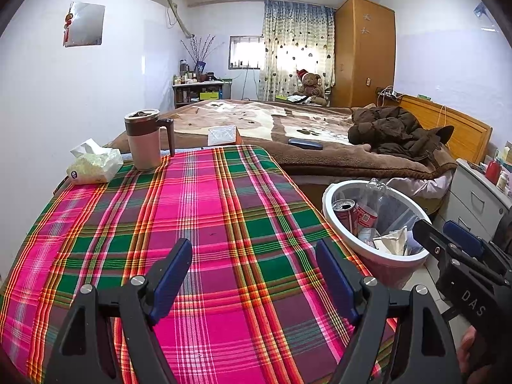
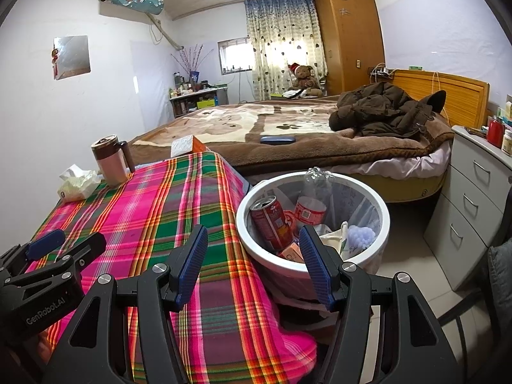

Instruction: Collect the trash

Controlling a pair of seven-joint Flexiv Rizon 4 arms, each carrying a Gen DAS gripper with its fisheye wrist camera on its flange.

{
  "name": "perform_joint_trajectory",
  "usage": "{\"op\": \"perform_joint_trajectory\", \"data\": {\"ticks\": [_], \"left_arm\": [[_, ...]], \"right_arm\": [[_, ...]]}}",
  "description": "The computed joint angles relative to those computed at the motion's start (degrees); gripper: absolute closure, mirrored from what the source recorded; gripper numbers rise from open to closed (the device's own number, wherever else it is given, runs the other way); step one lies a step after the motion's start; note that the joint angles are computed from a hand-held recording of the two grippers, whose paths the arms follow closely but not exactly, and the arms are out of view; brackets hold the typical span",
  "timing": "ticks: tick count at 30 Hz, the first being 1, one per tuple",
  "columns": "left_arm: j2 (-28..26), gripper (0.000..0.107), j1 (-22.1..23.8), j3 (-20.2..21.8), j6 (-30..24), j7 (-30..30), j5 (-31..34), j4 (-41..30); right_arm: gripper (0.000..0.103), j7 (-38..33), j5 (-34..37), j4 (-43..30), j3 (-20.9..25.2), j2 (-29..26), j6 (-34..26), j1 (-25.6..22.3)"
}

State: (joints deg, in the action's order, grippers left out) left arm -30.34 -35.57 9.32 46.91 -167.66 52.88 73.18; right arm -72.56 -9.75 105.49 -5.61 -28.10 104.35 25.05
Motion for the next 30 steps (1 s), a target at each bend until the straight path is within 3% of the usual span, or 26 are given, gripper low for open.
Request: {"op": "perform_joint_trajectory", "data": {"ticks": [30], "left_arm": [[-0.20,0.026,-0.02,-0.19,-0.15,0.69,-0.15,-0.40]], "right_arm": [[0.042,-0.31,0.42,0.07,-0.23,0.07,0.15,0.33]]}}
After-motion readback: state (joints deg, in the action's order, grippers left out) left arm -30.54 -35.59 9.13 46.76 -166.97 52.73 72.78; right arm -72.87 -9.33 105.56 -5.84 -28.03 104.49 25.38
